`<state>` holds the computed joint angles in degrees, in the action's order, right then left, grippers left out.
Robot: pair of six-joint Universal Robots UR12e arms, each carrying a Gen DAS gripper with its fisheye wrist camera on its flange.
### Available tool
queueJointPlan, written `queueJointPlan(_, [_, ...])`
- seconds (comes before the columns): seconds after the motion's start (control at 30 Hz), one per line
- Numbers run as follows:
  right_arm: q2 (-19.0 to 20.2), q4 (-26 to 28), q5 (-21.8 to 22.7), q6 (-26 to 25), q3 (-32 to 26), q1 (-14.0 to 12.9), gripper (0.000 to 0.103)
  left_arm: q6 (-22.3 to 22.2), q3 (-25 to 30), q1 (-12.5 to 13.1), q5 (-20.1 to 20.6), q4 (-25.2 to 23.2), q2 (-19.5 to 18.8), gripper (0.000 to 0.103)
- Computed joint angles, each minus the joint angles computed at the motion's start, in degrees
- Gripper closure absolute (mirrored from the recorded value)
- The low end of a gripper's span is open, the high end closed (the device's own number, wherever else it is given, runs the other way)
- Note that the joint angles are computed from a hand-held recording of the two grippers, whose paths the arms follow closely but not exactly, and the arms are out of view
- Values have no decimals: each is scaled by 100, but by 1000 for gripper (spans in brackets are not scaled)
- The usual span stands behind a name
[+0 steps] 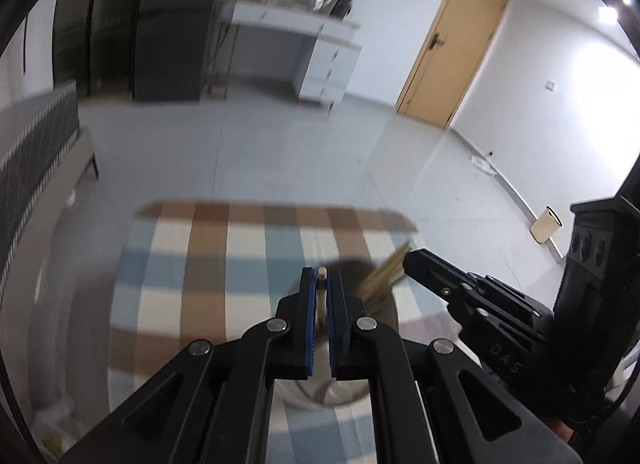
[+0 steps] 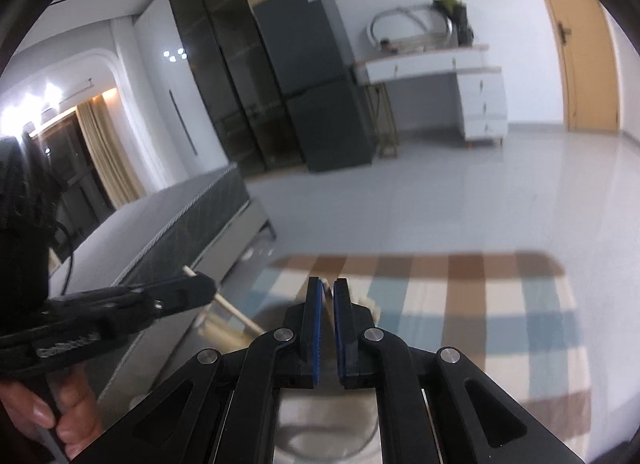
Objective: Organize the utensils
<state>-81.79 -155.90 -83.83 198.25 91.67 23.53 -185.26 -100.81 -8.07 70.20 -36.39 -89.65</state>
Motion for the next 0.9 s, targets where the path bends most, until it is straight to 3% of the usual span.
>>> queueJointPlan(0.07, [-114,102,30,116,94,-4,88,-20,38,-42,156,-356,61,99])
queueJointPlan(0.17, [-361,-36,-298,319,325,84,60,66,-36,-132,330,-424,264,88])
queueJointPlan(0.33, [-791,-230,-582,459,602,156,48,-93,-326,-271,682,201,724,42])
queueJointPlan(0.37, [-839,-255,-656,437,626,175,40,-139,-357,-304,827,281,799,39])
queueJointPlan(0.4, [-916,-288,-812,412,650,226,31,-159,-365,-327,934,321,834,36])
queueJointPlan(0.47, [-1029,-375,-1003,347,680,303,26,-219,-439,-381,1137,499,1013,35])
queueJointPlan(0.6, [-1212,-669,-1551,183,756,546,14,-227,-551,-472,1526,739,1239,17])
queueJointPlan(0.7, [-1291,-988,-1956,11,830,741,6,-233,-691,-479,1583,982,1413,11])
queueJointPlan(0.9, [-1367,-1714,-2616,-221,1021,1107,0,-213,-1048,-581,2002,1775,1609,1])
